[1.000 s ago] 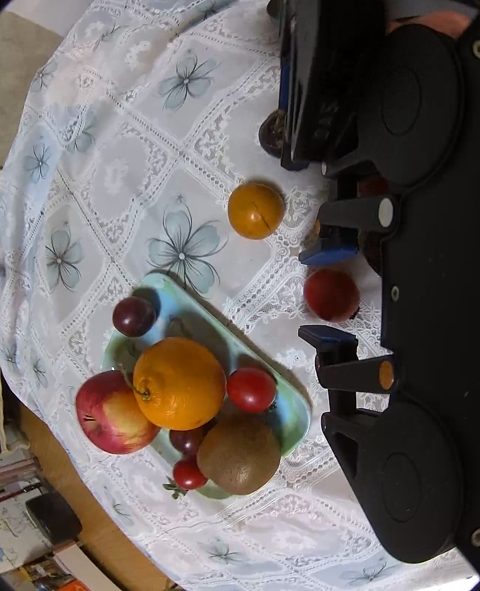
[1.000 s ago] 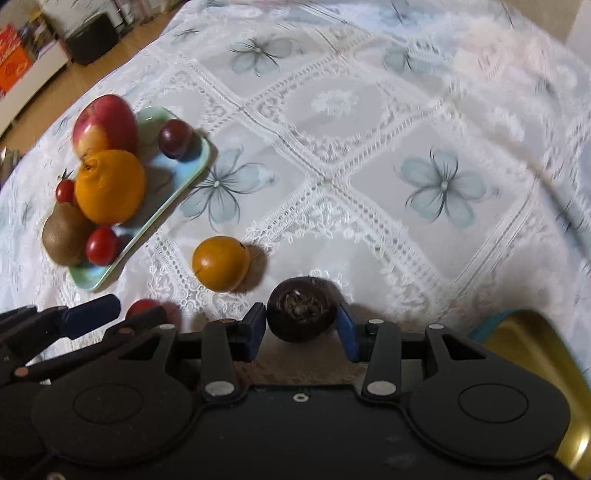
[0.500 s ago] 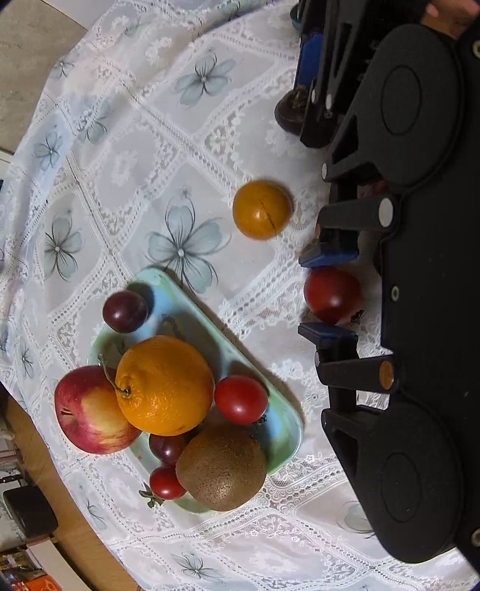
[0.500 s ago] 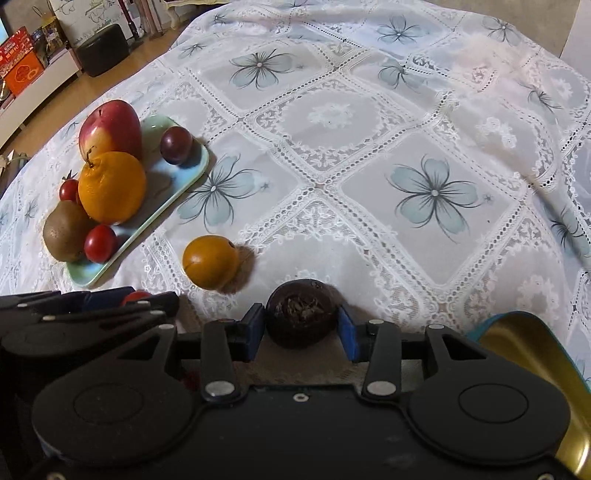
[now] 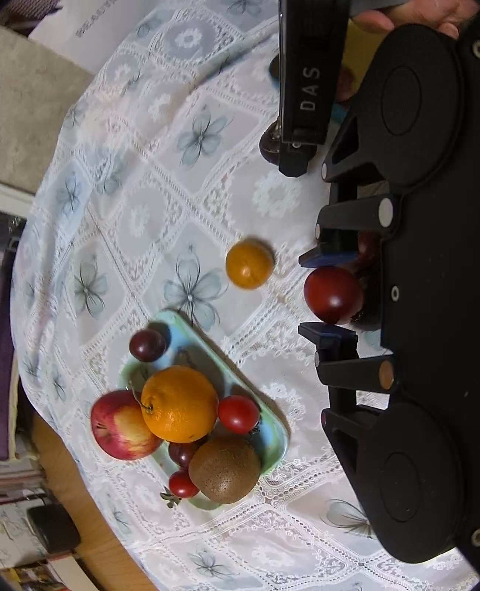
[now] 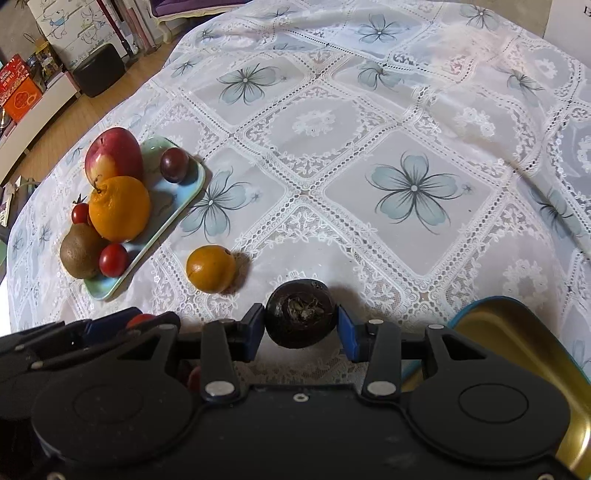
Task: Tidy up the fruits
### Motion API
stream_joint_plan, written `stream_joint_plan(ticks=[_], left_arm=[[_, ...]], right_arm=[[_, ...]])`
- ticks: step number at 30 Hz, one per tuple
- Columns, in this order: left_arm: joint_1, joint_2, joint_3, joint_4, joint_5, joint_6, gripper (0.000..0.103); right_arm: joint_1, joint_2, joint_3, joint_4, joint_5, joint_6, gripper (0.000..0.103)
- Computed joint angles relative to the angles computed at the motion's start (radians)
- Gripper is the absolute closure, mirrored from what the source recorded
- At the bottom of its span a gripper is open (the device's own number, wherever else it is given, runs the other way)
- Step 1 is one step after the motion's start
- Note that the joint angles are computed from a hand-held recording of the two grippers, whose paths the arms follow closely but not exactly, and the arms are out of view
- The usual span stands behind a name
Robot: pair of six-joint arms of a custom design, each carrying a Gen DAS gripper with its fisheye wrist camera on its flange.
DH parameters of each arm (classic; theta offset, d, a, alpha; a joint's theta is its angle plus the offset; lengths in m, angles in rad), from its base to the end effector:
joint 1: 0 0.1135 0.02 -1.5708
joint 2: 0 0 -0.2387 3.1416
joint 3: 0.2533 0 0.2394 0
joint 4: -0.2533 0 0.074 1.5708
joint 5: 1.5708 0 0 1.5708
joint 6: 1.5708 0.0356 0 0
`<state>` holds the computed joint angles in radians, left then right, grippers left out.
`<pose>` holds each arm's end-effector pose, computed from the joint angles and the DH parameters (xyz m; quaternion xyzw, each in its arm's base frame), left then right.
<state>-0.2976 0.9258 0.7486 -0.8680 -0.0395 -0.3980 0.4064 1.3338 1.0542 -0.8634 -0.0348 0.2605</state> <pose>0.1631 -0.0486 0.2277 -0.0536 0.9640 -0.0706 0.2507 0.2280 0.0995 0.2395 -0.0749 0.9742 0.0855 0.1950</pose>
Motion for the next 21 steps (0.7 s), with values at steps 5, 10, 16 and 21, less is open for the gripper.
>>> stream_joint_plan(ticks=[5, 10, 16, 21], left_arm=[[-0.153, -0.078, 0.052, -0.075, -0.061, -0.082, 0.063], [-0.445, -0.115, 0.096, -0.17, -0.212, -0.265, 0.063], [-0.88, -0.087, 0.127, -0.321, -0.408, -0.602, 0.063], [-1.16, 0.025, 0.165, -0.418, -0.489, -0.881, 0.063]], right_arm=[[-0.026, -0.146, -0.028, -0.092, -0.015, -0.001, 0.058], [-0.124, -0.315, -0.038, -0.255, -0.034, -0.024, 0.058], [-0.403, -0.444, 0.018, -0.459, -0.104, -0.124, 0.058], [-0.666, -0.513, 0.014, -0.57, -0.161, -0.299, 0.058]])
